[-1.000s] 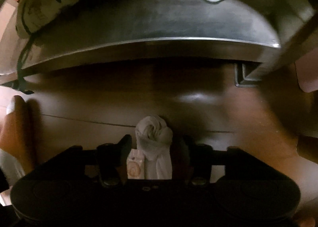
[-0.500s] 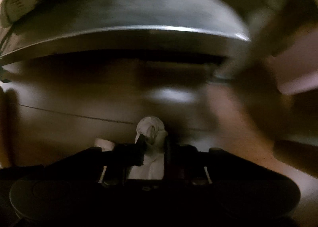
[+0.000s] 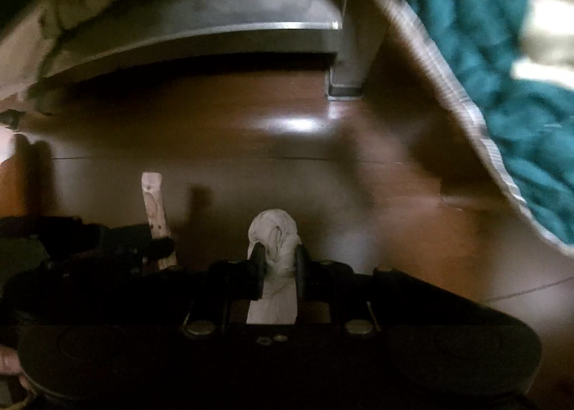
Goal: Collect trash
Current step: 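Grasp the coffee stick sachet with left while right grasps the white tissue, then lift the sachet and white tissue and carry them to the wastebasket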
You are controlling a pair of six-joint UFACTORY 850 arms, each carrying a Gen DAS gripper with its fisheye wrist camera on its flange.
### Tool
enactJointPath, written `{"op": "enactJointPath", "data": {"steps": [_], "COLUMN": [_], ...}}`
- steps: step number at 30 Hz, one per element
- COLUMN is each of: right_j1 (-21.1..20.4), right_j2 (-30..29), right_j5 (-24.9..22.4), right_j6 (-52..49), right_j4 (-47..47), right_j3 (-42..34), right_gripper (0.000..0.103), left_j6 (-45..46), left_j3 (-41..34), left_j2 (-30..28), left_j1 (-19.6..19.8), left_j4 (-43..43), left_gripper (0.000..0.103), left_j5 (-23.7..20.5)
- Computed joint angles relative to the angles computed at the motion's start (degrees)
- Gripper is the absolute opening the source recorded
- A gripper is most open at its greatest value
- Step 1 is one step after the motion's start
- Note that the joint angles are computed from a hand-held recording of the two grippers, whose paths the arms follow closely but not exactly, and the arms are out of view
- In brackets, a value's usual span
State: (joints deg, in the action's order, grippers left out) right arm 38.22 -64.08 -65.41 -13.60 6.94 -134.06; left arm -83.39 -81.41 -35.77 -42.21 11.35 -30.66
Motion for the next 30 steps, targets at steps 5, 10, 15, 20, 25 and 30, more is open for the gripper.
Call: {"op": "enactJointPath", "data": {"steps": [5,10,15,20,25,30], "right_j1": [0.35,1.08,1.94,1.72,1.21,0.41], "right_j2": [8.09,18.03,28.91,36.87,43.29,47.68], "right_j5": [3.17,8.16,14.60,17.99,20.61,20.58], "right_j6": [-1.12,-1.22,-0.81,-0.83,-1.08,0.66], "right_j4": [0.72,0.89,0.77,0.53,-0.76,-3.66], "right_j3": [7.02,13.99,20.01,21.61,22.10,18.67], "right_gripper": [0.015,0.015,0.015,0.015,0.015,0.015], "left_j6": [-4.84,-10.78,-15.75,-17.48,-15.22,-8.76], "left_j3": [0.42,-1.54,-5.51,-11.51,-22.51,-37.39], "left_j2": [4.13,9.08,13.60,15.92,14.22,9.01], "left_j1": [-1.24,-3.51,-6.98,-11.05,-15.44,-18.19], "left_j4": [6.46,15.71,25.86,35.93,44.37,49.71], "left_gripper": [0.017,0.017,0.017,0.017,0.017,0.017], "left_j5": [-3.03,-8.74,-15.97,-24.09,-32.44,-36.82]}}
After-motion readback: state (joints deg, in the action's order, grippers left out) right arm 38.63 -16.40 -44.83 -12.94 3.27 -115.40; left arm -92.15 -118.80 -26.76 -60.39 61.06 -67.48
